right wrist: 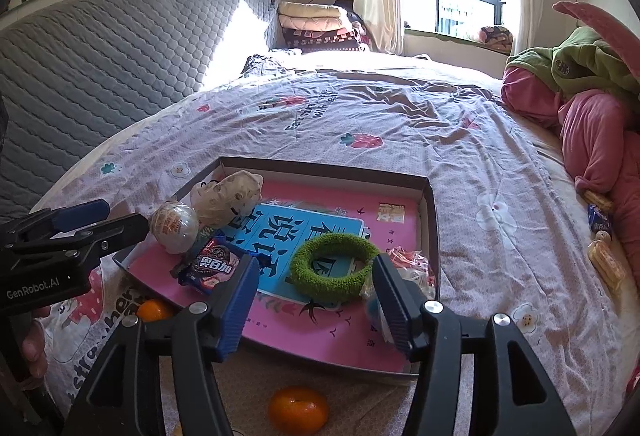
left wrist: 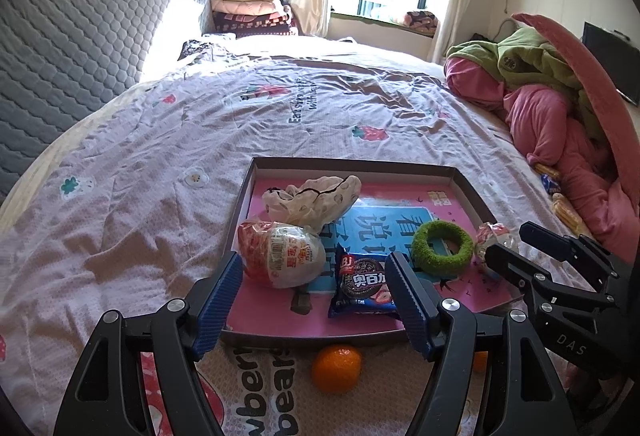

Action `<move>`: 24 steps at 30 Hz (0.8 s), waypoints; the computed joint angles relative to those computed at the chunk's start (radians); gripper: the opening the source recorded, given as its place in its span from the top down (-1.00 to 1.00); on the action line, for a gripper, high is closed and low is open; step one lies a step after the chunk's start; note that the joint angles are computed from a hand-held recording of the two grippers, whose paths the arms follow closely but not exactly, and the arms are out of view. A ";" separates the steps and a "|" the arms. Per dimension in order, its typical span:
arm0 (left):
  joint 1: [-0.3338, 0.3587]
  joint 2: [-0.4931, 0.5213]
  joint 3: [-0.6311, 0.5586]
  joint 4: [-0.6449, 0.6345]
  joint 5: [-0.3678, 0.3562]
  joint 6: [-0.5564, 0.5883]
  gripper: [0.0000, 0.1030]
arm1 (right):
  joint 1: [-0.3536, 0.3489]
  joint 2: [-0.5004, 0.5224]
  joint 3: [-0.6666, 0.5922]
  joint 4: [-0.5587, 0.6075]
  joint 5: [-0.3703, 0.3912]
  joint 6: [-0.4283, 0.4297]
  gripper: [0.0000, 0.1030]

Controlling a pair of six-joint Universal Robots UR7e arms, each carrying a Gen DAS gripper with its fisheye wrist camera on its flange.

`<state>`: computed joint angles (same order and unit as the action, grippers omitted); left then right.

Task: Organize objects
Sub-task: 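Withdraw both grippers from the box back toward the sheet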

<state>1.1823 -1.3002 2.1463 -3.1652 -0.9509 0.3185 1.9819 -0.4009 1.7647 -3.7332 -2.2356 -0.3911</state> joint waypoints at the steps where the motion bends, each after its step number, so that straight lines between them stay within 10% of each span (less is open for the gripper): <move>1: -0.003 -0.003 0.003 0.000 0.002 -0.002 -0.45 | 0.002 0.000 0.000 -0.006 -0.004 -0.006 -0.14; 24: -0.082 -0.088 0.099 -0.020 0.085 0.001 -0.46 | 0.036 -0.014 0.053 -0.159 0.010 -0.078 -0.21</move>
